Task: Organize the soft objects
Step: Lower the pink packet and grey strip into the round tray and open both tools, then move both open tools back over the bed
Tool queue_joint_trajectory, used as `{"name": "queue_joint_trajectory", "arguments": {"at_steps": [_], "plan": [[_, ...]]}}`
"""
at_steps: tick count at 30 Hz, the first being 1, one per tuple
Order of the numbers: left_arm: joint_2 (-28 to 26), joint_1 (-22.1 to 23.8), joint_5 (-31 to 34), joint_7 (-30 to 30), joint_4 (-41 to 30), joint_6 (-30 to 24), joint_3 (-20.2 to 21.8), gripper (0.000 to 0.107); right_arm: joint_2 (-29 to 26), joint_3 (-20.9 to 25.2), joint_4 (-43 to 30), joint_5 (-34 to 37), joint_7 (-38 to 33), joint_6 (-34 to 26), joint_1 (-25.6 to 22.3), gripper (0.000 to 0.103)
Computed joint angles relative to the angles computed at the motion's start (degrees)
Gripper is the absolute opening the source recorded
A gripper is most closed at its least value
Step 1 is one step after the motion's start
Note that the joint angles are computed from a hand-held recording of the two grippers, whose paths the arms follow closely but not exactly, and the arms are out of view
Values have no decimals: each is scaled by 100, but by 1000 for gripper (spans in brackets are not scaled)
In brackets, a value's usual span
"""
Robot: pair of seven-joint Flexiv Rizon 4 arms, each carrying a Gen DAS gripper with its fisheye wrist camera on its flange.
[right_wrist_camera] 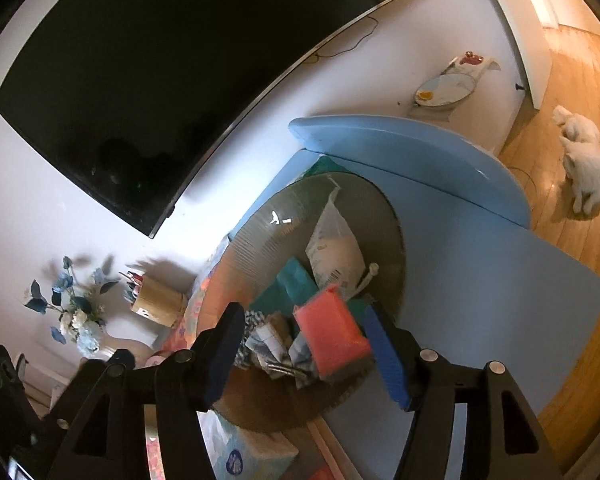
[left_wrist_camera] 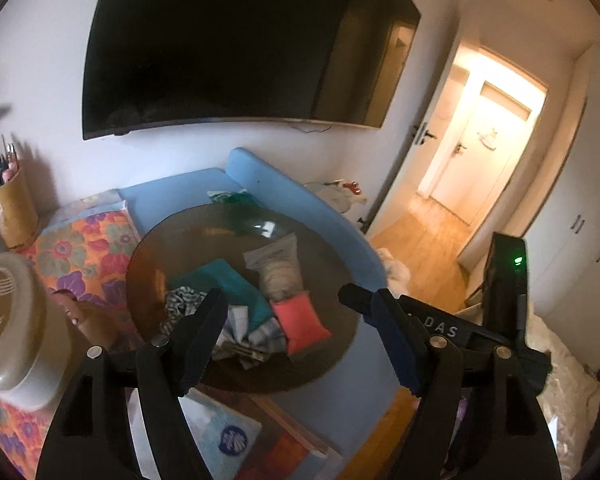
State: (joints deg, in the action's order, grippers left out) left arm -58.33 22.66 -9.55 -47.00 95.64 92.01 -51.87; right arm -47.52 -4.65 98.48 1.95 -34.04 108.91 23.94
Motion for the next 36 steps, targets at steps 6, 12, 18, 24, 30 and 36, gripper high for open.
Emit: {"name": "queue_joint_trajectory", "arguments": {"at_steps": [6, 12, 18, 24, 30, 36], "plan": [[22, 905, 517, -61, 823, 356, -713, 73, 369, -356, 597, 378, -117, 176, 557, 62], [74, 2111, 1120, -440, 1665, 632, -1326, 73, 681, -606, 1006, 470, -588, 195, 1236, 62], [960, 2650, 1484, -1212, 2181, 1508, -733, 73, 854, -1035, 1010, 543, -1199, 195, 2154, 62], [1686, 2738, 1503, -1865, 2214, 2111, 457, 73, 900, -2035, 849, 460, -1934, -184, 3529, 69], [1613, 2475, 1334, -2399, 1862, 2327, 1611, 73, 622, -2332, 359, 206, -2300, -338, 4106, 87], [1274, 1998, 1342, -2578, 1414, 2180, 2775, 80, -134, -1859, -1105, -782, -2104, -1516, 3706, 87]]}}
